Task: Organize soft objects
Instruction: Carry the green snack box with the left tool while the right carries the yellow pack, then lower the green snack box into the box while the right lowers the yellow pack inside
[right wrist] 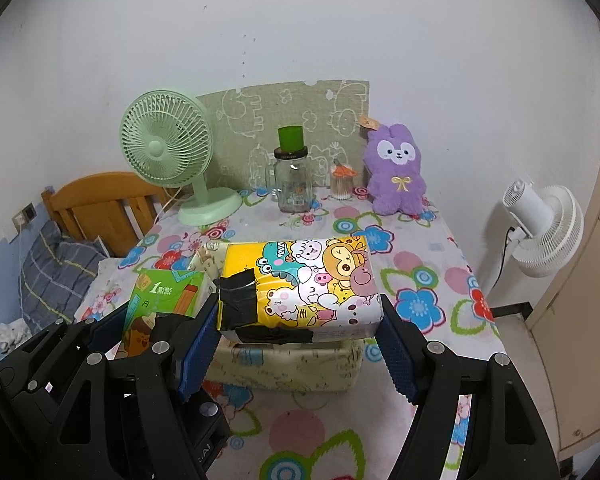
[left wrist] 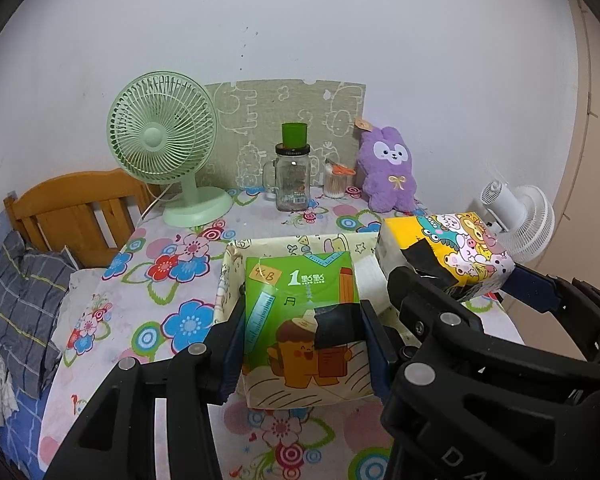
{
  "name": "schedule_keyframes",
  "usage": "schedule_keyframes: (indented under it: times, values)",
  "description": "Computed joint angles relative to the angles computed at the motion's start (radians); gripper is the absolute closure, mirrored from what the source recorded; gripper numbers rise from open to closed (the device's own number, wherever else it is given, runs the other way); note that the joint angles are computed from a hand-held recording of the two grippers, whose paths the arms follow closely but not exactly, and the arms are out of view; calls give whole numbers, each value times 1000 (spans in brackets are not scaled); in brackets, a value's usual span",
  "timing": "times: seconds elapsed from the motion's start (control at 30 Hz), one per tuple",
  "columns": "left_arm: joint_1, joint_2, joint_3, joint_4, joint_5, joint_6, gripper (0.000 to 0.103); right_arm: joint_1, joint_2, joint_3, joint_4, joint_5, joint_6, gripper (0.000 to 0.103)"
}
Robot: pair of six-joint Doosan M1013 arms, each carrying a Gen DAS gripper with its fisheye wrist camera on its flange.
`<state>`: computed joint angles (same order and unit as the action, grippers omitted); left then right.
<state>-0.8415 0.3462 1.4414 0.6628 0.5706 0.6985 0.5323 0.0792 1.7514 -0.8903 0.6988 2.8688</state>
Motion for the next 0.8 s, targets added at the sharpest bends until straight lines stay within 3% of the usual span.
schedule_keyframes:
  times: [0.8]
  values:
    - [45, 107, -123, -153, 19, 155, 49, -88, 81, -54, 109, -88, -110, 27]
